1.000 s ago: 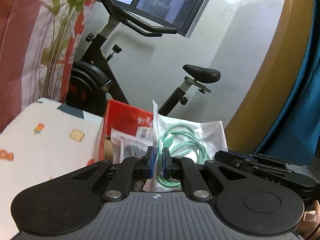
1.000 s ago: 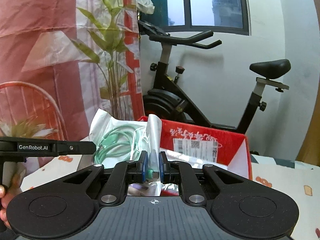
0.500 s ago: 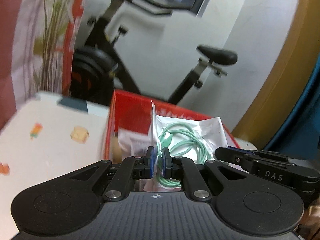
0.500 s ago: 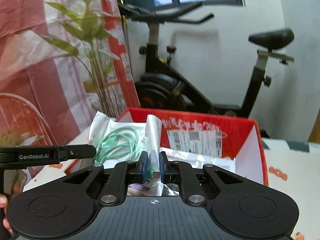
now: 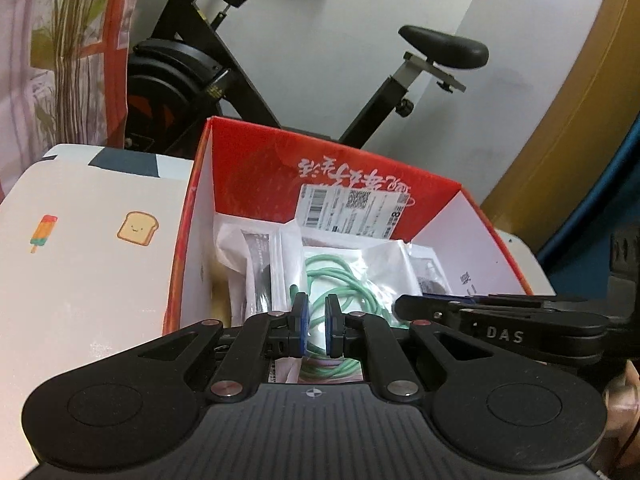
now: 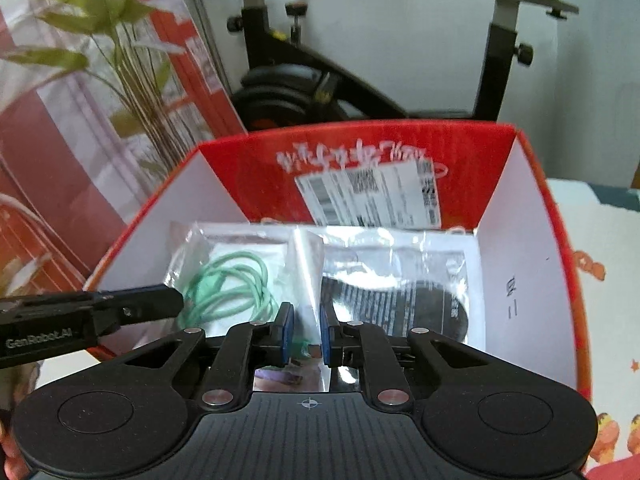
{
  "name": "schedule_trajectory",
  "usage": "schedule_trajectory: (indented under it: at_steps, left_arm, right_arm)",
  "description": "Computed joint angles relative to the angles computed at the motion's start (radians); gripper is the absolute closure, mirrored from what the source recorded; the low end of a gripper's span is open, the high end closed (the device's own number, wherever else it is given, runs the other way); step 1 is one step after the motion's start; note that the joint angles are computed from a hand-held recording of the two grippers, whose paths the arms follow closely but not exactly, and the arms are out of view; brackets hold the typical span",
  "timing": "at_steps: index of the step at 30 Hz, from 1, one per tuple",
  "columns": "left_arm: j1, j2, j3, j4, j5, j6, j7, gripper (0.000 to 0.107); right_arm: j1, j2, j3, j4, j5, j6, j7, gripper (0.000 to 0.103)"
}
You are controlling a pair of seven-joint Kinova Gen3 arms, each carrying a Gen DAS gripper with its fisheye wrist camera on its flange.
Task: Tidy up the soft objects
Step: 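Lower the white pouch into the red strawberry box with both grippers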
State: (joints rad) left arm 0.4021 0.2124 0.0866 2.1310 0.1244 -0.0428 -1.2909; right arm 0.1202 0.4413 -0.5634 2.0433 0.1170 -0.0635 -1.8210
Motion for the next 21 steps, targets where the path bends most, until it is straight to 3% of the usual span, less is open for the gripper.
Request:
schedule_trajectory:
  at_steps: [3,5,8,15,21]
  left_arm:
    - [-0.025,0.016,0.025,-0.046,-0.015,0.072,-0.011,0.098]
    - [-0.071,0.029,0.070,-0.076,-0.026,0.125,-0.022,0.098]
    - [-0.089,0.054,0.083,-0.121,-0.032,0.191,-0.042,0.098]
    - [0.053,0.086,-0.041,-0.198,-0.169,0.312,0.035,0.098]
    - [0.027,0.082,-0.012,-0.186,-0.181,0.296,0.060,0.098]
  right_arm:
    - [0.005,0.024,-0.014,-0.057,-0.009,0.093,0.024,0.085]
    - [-0.017,0.028,0.005,-0.095,-0.026,0.151,0.052,0.085]
    - [-0.074,0.028,0.060,-0.153,-0.052,0.243,0.078,0.084]
    - [-0.167,0.039,0.159,-0.229,-0.130,0.363,0.117,0.084]
    - [-0.209,0.064,0.222,-0.288,-0.208,0.443,0.160,0.086]
